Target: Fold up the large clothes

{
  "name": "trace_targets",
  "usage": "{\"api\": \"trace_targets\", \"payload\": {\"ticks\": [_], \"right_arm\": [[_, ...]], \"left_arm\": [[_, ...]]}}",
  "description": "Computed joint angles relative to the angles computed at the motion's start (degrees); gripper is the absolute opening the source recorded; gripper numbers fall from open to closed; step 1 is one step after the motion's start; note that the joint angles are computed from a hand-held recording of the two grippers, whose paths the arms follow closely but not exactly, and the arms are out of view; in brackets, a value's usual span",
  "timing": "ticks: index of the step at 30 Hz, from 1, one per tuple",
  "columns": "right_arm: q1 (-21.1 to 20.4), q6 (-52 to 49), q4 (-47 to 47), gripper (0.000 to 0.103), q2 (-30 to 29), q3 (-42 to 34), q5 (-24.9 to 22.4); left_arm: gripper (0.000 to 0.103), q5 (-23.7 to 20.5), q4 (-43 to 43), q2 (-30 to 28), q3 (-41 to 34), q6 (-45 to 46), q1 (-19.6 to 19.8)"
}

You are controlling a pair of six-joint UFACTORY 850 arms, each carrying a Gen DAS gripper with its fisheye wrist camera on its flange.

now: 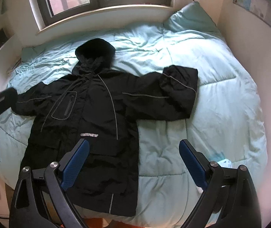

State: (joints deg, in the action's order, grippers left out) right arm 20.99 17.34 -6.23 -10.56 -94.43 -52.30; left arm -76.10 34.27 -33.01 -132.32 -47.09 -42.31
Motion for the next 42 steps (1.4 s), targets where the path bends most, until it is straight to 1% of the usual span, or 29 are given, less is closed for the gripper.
{"api": "trace_targets", "payload": {"ticks": [1, 3, 6, 9, 11, 13, 15, 17, 18, 20, 22, 25, 28, 30, 31, 32, 34, 35, 37, 39, 40, 41, 42], "right_arm": [[0.22, 0.59, -0.68, 0.096, 0.05, 0.03, -0.28], [1.00, 2.66, -2.96, 0.096, 0.44, 0.27, -0.64], [2.40, 5.56, -5.54, 0.096, 0.18, -0.83, -1.09], [4.73, 10.05, -9.82, 0.096, -1.71, -3.84, -2.61], [6.68, 15.40, -14.38, 0.096, -3.51, -6.28, -4.30], [7.51, 18.07, -15.55, 0.096, -5.03, -8.26, -5.68], [7.99, 20.20, -15.47, 0.096, -7.25, -10.88, -7.21], [8.19, 23.37, -16.43, 0.096, -8.01, -11.27, -7.51], [8.03, 25.59, -17.13, 0.096, -8.14, -11.02, -7.48], [7.40, 27.51, -16.86, 0.096, -8.08, -10.19, -7.13], [6.69, 28.25, -16.22, 0.096, -8.26, -9.44, -7.14], [5.54, 27.54, -16.17, 0.096, -9.26, -9.30, -6.94], [4.35, 25.49, -15.92, 0.096, -10.74, -10.15, -5.78], [2.68, 23.58, -15.13, 0.096, -12.11, -10.57, -3.40], [2.12, 23.07, -15.04, 0.096, -12.96, -11.10, -2.91], [1.34, 22.50, -15.01, 0.096, -13.72, -11.38, -2.38], [-0.64, 19.92, -13.39, 0.096, -16.12, -12.82, -1.38], [-1.89, 17.99, -11.92, 0.095, -17.75, -13.93, -0.65], [-3.21, 16.31, -12.03, 0.093, -21.21, -16.96, -1.34], [-4.82, 13.37, -11.56, 0.091, -25.62, -21.13, -1.03], [-5.17, 12.49, -11.67, 0.091, -26.81, -22.19, -0.76], [-5.58, 11.25, -12.23, 0.090, -29.66, -25.36, -1.44], [-5.81, 10.38, -13.34, 0.090, -33.11, -29.51, -3.00]], "left_arm": [[0.078, 0.33, -0.50, -0.39, -0.48, 0.57, -0.02], [0.078, 2.76, -2.25, 0.00, 0.53, 1.58, 0.34], [0.078, 5.90, -4.13, 1.32, 3.30, 2.97, 1.46], [0.078, 9.03, -5.98, 3.01, 6.25, 5.86, 3.09], [0.078, 10.39, -8.07, 3.87, 7.79, 8.50, 4.87], [0.078, 10.48, -12.45, 4.23, 8.68, 12.03, 7.33], [0.078, 14.75, -19.68, 6.74, 13.42, 16.46, 10.73], [0.078, 16.30, -25.15, 7.61, 16.15, 18.77, 13.68], [0.078, 16.46, -26.90, 7.62, 17.50, 19.42, 15.22], [0.078, 15.76, -26.54, 6.89, 18.80, 19.55, 16.67], [0.078, 13.96, -24.77, 5.28, 19.09, 19.71, 17.58], [0.078, 13.18, -26.57, 3.47, 19.31, 20.51, 19.19], [0.078, 11.31, -24.51, 1.11, 17.40, 17.52, 19.50], [0.078, 8.88, -23.75, -1.52, 14.03, 16.53, 19.35], [0.078, 9.19, -23.87, -1.78, 13.77, 16.62, 19.32], [0.078, 10.52, -23.28, -1.81, 13.92, 15.79, 19.08], [0.078, 10.53, -20.46, -2.78, 12.84, 13.54, 18.42], [0.078, 10.73, -20.28, -4.05, 11.34, 14.08, 18.16], [0.078, 10.77, -22.51, -6.65, 8.20, 16.34, 18.23], [0.078, 10.94, -29.13, -9.62, 4.70, 19.22, 19.13], [0.078, 11.47, -33.03, -10.84, 3.43, 20.15, 19.69], [0.078, 11.25, -36.06, -12.31, 1.63, 20.96, 20.12], [0.078, 9.97, -37.86, -14.61, -1.49, 21.04, 20.33]]}}
